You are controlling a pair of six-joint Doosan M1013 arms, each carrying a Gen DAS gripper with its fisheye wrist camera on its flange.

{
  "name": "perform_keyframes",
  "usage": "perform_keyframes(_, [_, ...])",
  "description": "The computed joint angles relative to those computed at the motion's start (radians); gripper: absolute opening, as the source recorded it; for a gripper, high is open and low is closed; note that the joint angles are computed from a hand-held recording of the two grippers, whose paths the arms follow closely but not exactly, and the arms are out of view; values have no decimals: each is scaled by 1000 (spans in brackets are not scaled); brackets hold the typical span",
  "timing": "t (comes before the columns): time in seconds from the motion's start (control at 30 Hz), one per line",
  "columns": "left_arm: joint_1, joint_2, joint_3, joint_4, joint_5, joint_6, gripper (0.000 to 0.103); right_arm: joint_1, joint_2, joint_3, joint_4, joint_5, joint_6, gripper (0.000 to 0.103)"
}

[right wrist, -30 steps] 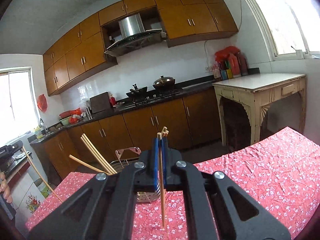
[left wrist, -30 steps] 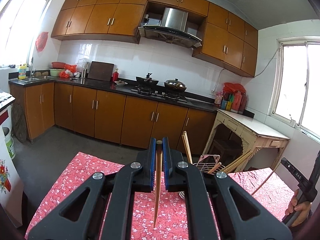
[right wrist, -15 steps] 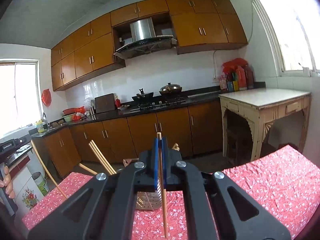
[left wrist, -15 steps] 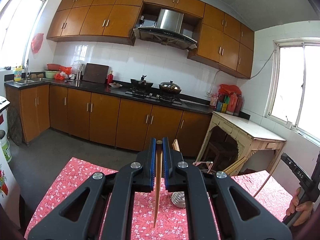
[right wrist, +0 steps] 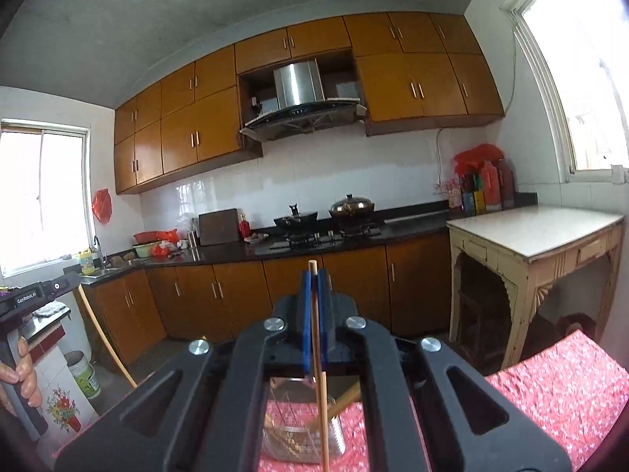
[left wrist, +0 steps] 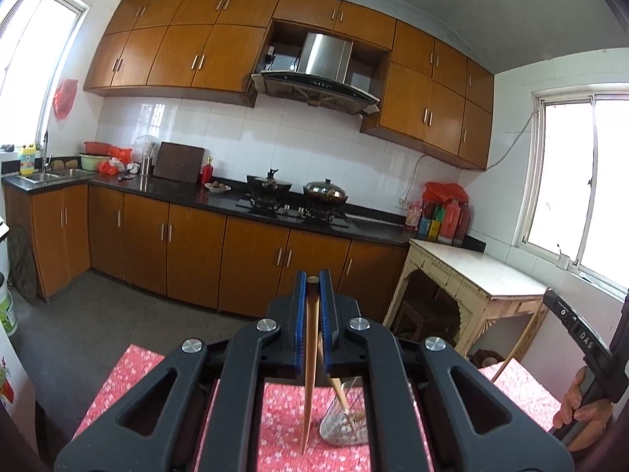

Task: Organize utensils
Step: 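Carry both held chopsticks over the wire holder and lower them in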

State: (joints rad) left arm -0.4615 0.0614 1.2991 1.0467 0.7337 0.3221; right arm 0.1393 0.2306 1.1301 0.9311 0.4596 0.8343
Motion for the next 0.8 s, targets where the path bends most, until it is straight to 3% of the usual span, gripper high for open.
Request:
perform_keyframes(0.5, [-4,145,-228,8,-22,92,7,58,158,-249,-234,25,241,4])
perform_keyframes(0.67, [4,181,-242,10,-45,87,7,66,194,-289,-253,33,263,4])
perform_keyframes(0.8, [24,206,-250,-63,-63,113,7,69,211,-295,-241,34,254,4])
